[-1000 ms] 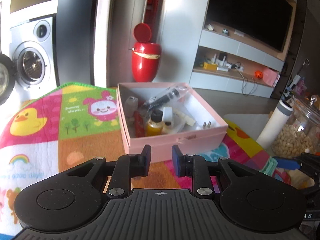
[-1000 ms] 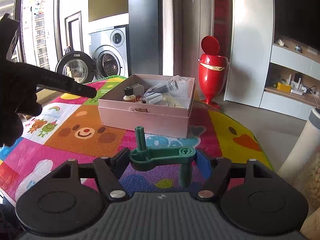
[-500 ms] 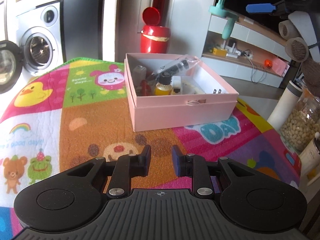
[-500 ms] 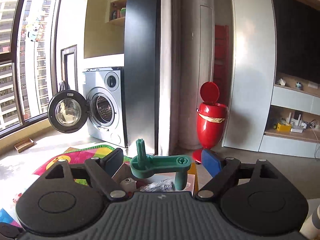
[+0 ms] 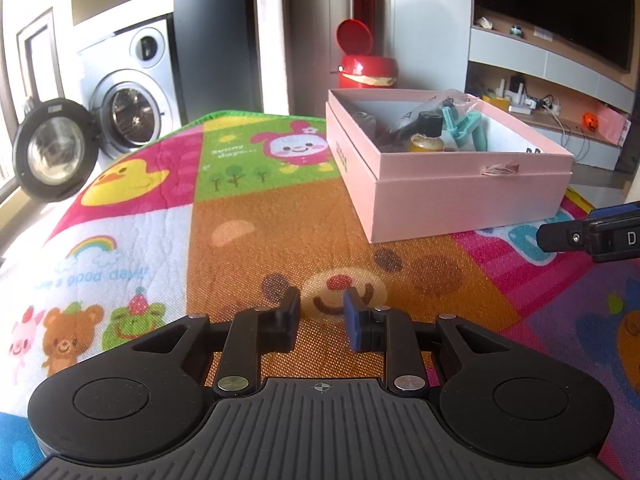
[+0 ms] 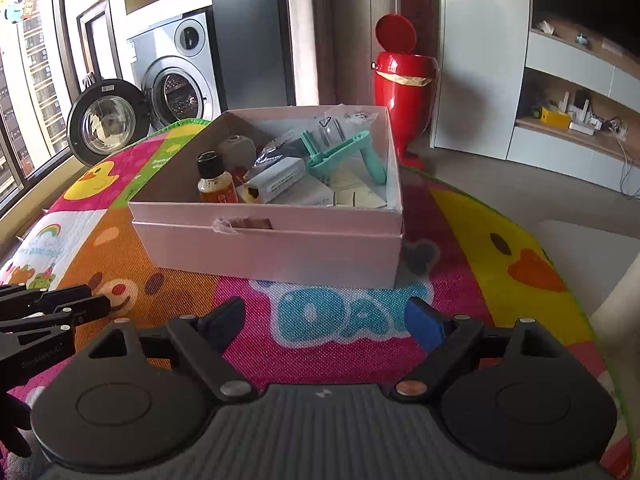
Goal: Organize rigid objects
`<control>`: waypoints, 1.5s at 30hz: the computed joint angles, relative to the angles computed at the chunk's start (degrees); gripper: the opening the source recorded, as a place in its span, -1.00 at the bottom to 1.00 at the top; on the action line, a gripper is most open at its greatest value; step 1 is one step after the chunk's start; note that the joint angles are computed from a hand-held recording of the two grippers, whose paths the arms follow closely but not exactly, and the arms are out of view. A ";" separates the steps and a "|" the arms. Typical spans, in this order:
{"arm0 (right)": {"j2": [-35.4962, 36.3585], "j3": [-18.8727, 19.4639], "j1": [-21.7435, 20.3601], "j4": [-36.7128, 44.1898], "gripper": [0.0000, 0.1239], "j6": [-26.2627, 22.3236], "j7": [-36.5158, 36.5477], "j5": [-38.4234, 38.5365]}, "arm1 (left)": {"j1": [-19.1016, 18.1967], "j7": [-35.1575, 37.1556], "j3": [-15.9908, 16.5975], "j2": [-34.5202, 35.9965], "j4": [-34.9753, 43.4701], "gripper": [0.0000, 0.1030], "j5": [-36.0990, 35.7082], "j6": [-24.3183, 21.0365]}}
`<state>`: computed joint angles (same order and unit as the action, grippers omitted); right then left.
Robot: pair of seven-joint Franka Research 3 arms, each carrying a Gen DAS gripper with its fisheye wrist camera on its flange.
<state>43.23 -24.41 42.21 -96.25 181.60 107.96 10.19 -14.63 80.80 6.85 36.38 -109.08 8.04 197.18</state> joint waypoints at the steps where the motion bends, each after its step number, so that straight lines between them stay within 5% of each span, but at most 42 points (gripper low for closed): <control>1: 0.63 0.41 -0.30 0.86 0.41 -0.95 0.03 0.04 | 0.38 -0.24 -0.52 0.17 0.02 -0.48 0.03 0.56; 3: 1.86 0.86 -0.81 2.63 0.42 -2.46 0.15 -0.76 | 0.87 -0.30 -1.45 0.67 0.15 -0.48 0.31 1.85; 8: 5.89 -6.40 4.55 4.88 0.62 -2.89 5.06 -2.26 | 6.27 -1.54 -7.34 1.52 1.78 -0.46 4.08 1.22; 10: 5.77 -5.02 3.08 5.59 0.66 -3.53 5.78 -2.65 | 8.92 -2.13 -10.15 1.93 2.53 -0.17 6.91 0.58; 13: 5.93 -5.00 2.82 5.93 0.66 -3.62 7.00 -3.81 | 6.12 -1.64 -7.49 1.94 2.69 -0.06 7.03 0.56; 17: 5.68 -4.26 2.10 5.66 0.66 -2.75 7.51 -4.54 | 9.84 -3.43 -10.63 1.61 3.10 -0.20 9.01 -1.28; 23: 6.49 -6.13 3.73 5.05 0.66 -1.04 8.82 -4.62 | 7.06 -3.19 -7.92 2.21 4.41 -0.21 9.42 -1.99; 26: 7.04 -7.12 4.78 4.28 0.66 0.91 8.53 -2.81 | 9.17 -3.83 -10.73 3.47 6.11 0.01 10.37 -2.37; 32: 8.93 -10.17 7.63 4.36 0.66 1.90 8.05 1.72 | 4.45 -6.70 -6.53 4.41 6.81 0.13 6.13 -0.72; 36: 9.12 -10.14 7.74 4.48 0.66 2.06 6.73 3.35 | -3.66 -6.62 1.64 4.45 6.39 -0.03 0.32 -0.63; 45: 10.52 -11.82 8.82 5.65 0.66 1.08 6.96 4.35 | -6.58 -4.43 4.30 4.60 6.08 -0.03 -2.39 -0.57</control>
